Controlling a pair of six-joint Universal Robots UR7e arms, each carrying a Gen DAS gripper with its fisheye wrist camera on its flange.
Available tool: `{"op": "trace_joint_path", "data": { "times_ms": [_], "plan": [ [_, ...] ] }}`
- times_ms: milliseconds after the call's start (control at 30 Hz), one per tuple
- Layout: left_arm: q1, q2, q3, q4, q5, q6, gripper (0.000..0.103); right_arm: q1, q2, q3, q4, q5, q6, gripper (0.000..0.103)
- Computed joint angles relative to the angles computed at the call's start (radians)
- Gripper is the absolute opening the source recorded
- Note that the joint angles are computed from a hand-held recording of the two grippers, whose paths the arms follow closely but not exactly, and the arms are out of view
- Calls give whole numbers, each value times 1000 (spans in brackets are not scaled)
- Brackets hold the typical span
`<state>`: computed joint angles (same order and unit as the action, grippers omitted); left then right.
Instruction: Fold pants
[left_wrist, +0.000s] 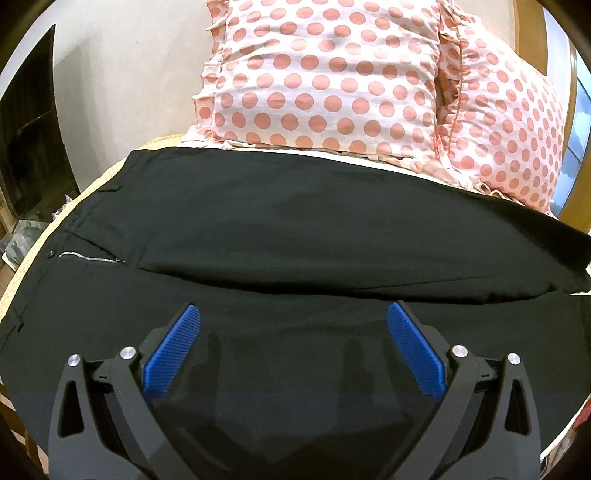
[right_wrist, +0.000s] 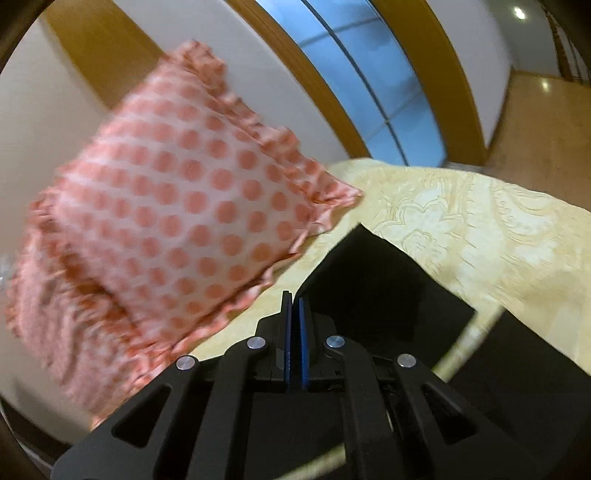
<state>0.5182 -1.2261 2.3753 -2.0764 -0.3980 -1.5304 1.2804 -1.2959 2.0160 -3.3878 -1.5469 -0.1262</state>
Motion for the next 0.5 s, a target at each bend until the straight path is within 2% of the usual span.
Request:
{"op": "trace_joint_path", "data": {
  "times_ms": [100, 233, 400, 467, 500],
  "plan": [
    [-7, -4, 1, 28, 7, -35, 101, -56, -120, 169, -44, 83, -9, 4],
    [-7, -3, -1, 33, 6, -36, 101, -148, -192, 305, -63, 110, -13, 4],
    [0, 11, -13, 32, 3, -12, 101, -203, -221, 311, 42, 158, 14, 5],
    [-5, 11, -13, 49, 8, -24, 101, -222, -228, 306, 75, 195, 42, 8],
    [-7, 9, -11, 49, 11, -27, 101, -232, -234, 309, 84, 210, 44, 15]
  ]
}}
